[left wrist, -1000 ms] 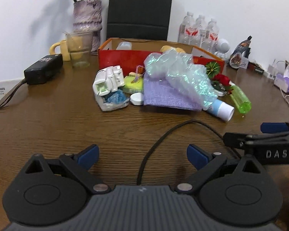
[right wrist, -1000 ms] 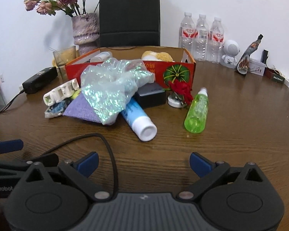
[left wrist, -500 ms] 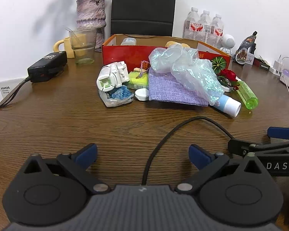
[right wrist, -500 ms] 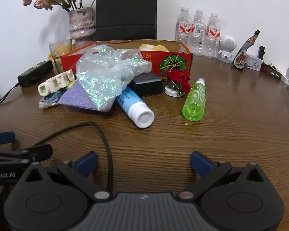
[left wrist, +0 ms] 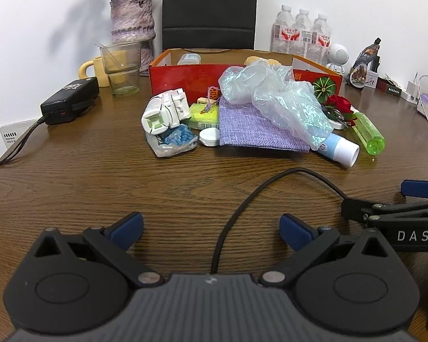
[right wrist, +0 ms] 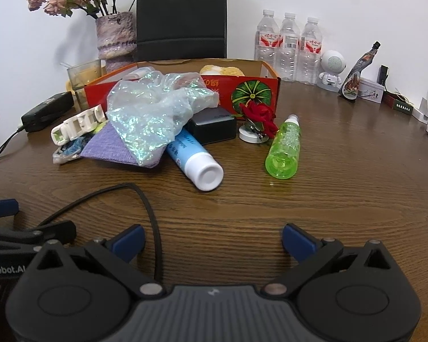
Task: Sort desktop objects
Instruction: 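Withdraw both grippers from the box back over the table, then grasp white device with left gripper while right grasps black charger, place both in box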
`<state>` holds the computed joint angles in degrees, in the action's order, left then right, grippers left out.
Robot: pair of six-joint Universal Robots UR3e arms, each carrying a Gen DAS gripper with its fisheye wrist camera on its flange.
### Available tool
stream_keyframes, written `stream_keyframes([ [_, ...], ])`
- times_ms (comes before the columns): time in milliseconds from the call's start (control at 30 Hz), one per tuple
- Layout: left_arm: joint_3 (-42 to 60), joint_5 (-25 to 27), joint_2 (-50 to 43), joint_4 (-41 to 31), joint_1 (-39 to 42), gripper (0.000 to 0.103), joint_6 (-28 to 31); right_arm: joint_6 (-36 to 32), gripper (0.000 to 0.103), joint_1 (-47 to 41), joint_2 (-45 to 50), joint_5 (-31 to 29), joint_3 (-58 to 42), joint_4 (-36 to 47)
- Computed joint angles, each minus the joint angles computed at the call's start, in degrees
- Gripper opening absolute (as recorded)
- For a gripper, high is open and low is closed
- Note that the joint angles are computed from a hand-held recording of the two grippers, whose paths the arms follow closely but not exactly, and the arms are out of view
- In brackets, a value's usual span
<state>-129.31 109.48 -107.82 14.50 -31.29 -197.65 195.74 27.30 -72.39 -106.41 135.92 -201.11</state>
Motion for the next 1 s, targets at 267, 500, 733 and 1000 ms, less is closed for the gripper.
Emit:
stream_keyframes([
  [267,-0.2,-0.1,0.1,0.1,0.1,0.103,0.1,0.0,0.103,0.0,-0.1,0.0,-0.1,0.2],
  [500,-0.4,-0.8,0.4,0.4,0.5,0.103,0.2,0.1,0.103,0.0,-0.1,0.0,-0.2,0.3],
  [733,-0.8,-14.1,6.7,3.0,12.9,0.103,7.8,-5.5,0.091,-8.9,-7.3,11.6,6.3,-7.5],
  [1000,30.9,-19.5,-8.2,-23.3,22.6,0.103,6.5,-16.7,0.065,-21.4,-0.4,25.9,-7.0,-3.9],
])
